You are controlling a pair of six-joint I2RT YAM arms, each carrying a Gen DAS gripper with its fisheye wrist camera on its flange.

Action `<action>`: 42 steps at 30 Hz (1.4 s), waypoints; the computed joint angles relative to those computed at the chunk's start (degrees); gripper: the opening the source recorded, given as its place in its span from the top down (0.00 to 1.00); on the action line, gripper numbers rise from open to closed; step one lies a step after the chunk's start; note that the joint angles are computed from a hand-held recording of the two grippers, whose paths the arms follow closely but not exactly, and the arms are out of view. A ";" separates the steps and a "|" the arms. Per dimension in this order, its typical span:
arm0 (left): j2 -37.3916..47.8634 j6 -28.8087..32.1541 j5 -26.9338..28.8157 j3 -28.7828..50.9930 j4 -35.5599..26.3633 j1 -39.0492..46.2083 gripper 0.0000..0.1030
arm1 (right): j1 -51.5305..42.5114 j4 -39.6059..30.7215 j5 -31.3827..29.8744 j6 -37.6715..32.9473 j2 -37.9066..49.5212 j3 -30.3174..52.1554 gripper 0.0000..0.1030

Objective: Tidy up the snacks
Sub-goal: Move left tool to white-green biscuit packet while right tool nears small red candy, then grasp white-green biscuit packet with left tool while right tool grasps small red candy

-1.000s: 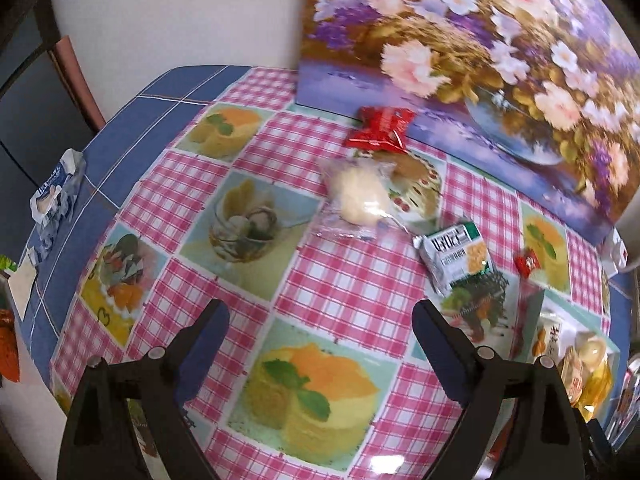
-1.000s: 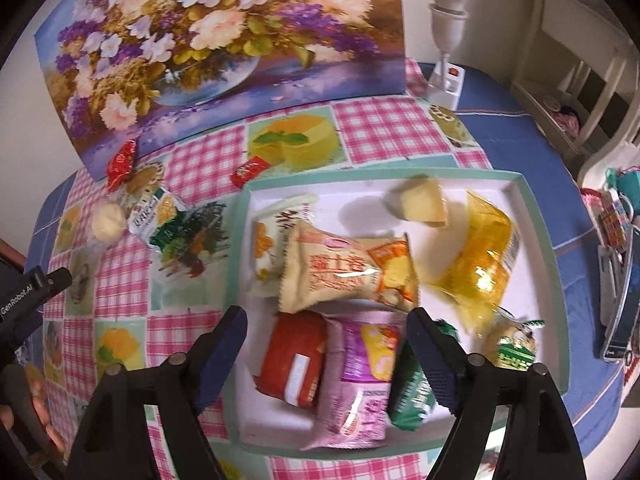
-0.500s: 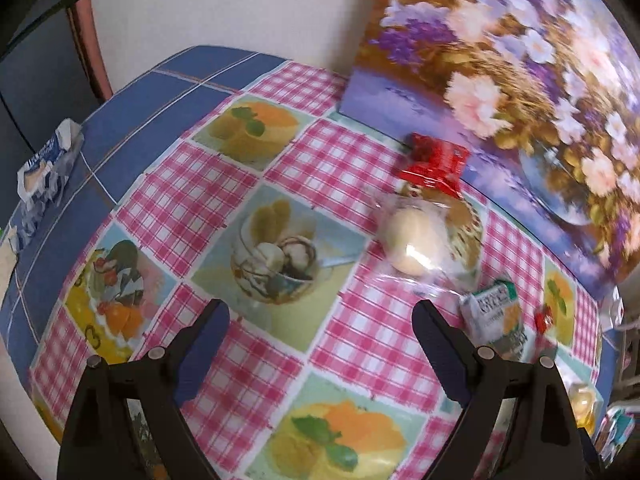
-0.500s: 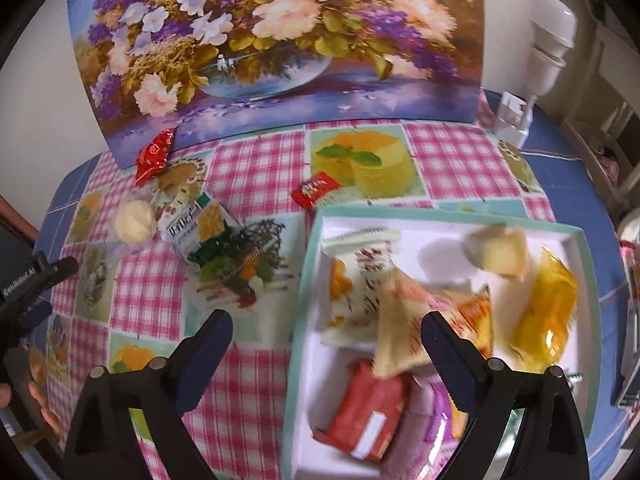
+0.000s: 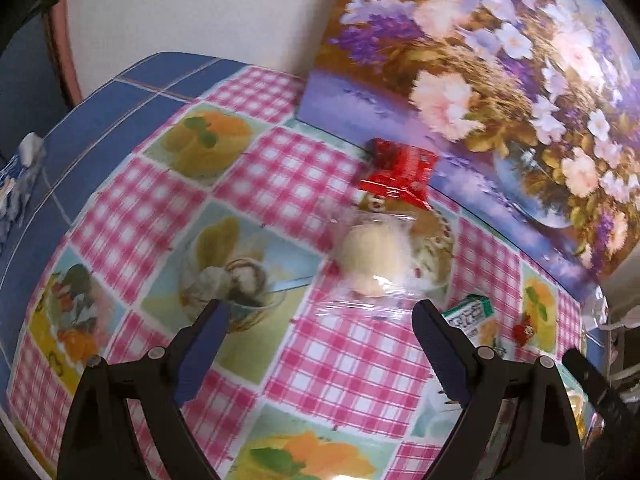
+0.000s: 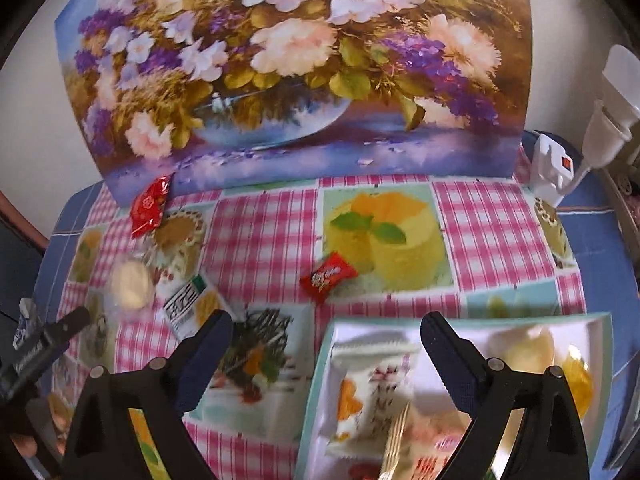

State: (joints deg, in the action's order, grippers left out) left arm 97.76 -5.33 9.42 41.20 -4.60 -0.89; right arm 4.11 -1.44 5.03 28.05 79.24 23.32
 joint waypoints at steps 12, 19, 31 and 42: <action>2.11 2.47 -4.83 2.17 2.67 -11.43 0.10 | -5.65 -0.36 -2.85 -6.18 15.18 9.89 0.19; 6.25 6.69 -8.33 4.95 1.92 -18.79 0.11 | -6.29 -2.08 -4.92 -6.52 22.11 14.99 0.30; 12.06 8.28 -12.12 6.62 3.47 -24.66 0.27 | -4.39 -1.76 -4.63 -5.90 30.09 19.53 0.48; 14.03 8.77 -12.39 7.17 4.65 -26.67 0.39 | -2.28 -2.93 -2.21 -6.18 32.15 22.51 0.59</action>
